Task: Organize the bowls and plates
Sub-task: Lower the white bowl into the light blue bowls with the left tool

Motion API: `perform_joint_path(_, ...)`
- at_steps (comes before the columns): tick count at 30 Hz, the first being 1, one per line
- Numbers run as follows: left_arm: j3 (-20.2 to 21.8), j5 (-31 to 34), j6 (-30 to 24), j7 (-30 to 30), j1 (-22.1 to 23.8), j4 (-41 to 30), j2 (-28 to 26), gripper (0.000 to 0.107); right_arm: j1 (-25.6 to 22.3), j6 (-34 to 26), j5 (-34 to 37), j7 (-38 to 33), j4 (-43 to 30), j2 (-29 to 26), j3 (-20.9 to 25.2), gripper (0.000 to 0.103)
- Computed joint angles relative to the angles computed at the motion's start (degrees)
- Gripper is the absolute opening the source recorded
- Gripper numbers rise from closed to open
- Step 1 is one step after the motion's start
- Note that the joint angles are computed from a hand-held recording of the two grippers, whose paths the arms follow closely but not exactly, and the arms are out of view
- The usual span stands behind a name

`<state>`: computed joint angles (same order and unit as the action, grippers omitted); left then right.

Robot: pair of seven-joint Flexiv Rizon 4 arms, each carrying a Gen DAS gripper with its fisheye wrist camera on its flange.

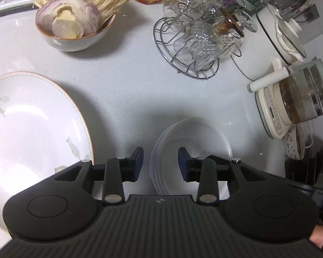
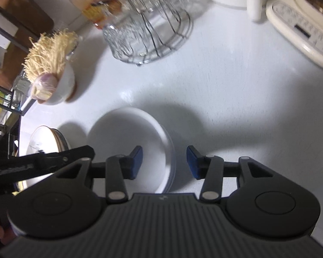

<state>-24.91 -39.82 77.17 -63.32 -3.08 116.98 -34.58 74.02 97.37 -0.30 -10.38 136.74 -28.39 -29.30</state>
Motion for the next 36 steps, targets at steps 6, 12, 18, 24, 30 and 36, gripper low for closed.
perform_joint_path(6,0.65,0.44,-0.23,-1.31,-0.67,-0.26,-0.13,0.041,-8.3,4.77,2.91,-1.7,-1.26,-1.39,9.39,0.04)
perform_joint_path(12,1.88,2.73,-0.17,-2.84,-2.2,-1.26,-0.42,0.041,-10.46,6.33,6.27,-4.7,-2.11,-1.88,12.52,0.034)
perform_joint_path(18,4.39,6.0,-1.17,-5.98,-4.24,-2.96,-1.39,0.041,-12.7,6.9,7.54,-6.86,-2.57,-2.21,15.11,0.03)
perform_joint_path(24,6.68,8.82,-3.5,-8.83,-5.59,-4.26,-2.51,0.041,-13.5,7.17,8.58,-7.69,-2.81,-2.81,16.37,0.023)
perform_joint_path(30,5.09,8.8,-2.52,-8.41,-4.57,-4.49,-3.83,0.034,-12.23,8.78,11.39,-7.48,-2.71,-3.38,16.0,0.023)
perform_joint_path(36,3.66,9.24,-1.91,-7.35,-3.08,-4.6,-4.49,0.02,-9.51,8.22,13.01,-7.69,-2.6,-3.58,13.79,0.021)
